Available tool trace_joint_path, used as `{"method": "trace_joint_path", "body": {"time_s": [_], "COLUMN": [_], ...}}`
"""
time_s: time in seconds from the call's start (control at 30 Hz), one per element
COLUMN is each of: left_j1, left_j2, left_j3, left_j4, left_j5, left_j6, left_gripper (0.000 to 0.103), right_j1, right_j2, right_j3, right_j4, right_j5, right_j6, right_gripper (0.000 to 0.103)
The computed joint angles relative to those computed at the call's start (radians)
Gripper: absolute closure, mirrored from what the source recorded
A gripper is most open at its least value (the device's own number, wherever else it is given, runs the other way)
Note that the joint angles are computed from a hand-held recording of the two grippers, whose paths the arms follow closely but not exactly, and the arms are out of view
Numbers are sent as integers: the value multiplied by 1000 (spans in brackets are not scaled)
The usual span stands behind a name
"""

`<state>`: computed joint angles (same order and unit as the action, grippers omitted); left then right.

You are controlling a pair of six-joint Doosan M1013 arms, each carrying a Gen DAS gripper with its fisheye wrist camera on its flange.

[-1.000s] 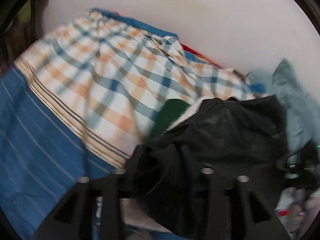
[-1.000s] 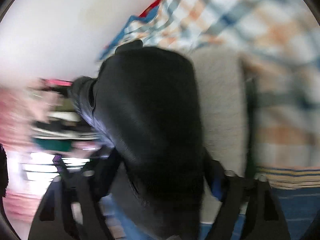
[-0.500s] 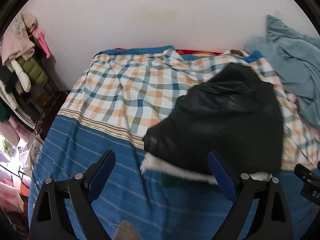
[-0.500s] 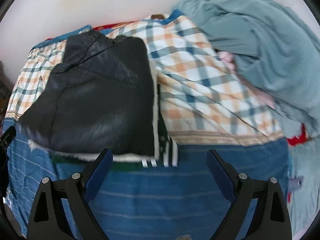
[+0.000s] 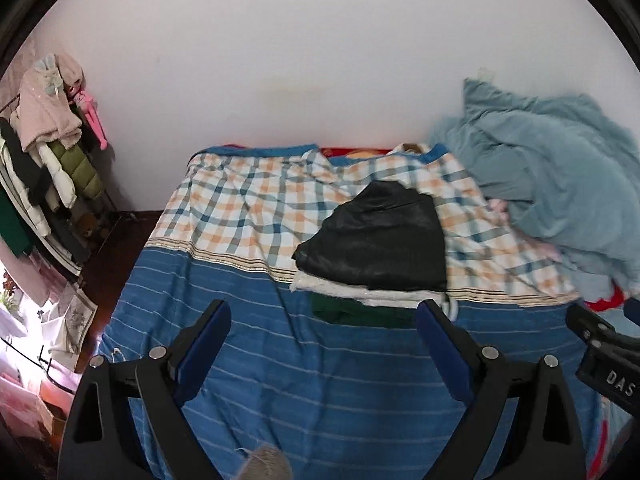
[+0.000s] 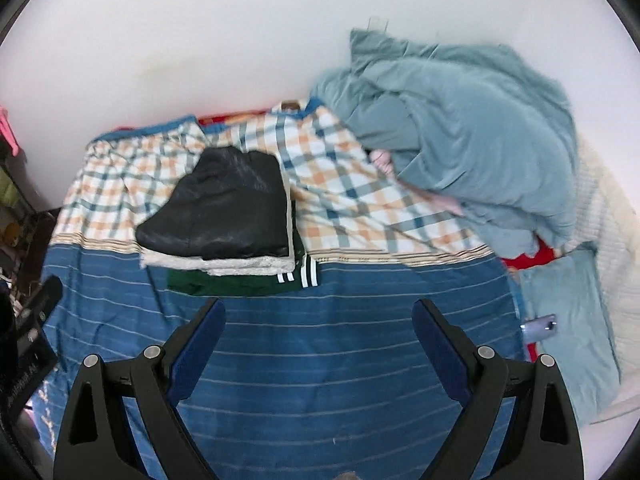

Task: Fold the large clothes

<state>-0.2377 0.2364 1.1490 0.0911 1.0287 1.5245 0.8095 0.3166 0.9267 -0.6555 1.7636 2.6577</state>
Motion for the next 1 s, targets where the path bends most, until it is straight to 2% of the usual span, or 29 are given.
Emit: {"method": "trace_joint_path", "body": {"time_s": [0.27, 0.43, 0.57, 0.8, 0.93, 1.0], "left_j1": [6, 10, 11, 6, -2, 5], "left_j2": [-114, -147, -178, -227, -250, -256], "left_j3": [4, -13, -1, 20, 40, 45], "left_j4": [-12, -13, -1, 19, 43, 11], "left_j5": [50, 114, 121, 117, 108, 107], "left_j6": [3, -1, -3, 1, -4, 15], "left_gripper": [9, 9, 9, 9, 8, 5], "right_j1": [151, 234, 292, 366, 385, 389], "right_j2": [28, 55, 90, 139, 152, 157], "right_j3": [-217, -339, -443, -568, -605, -616], "right_j4": [-165, -251, -322, -404, -419, -432], "right_j5": [185, 256, 306, 367, 386, 396], "right_j6": [-64, -105, -141, -187, -198, -207], "right_gripper": [7, 7, 7, 7, 7, 4]}}
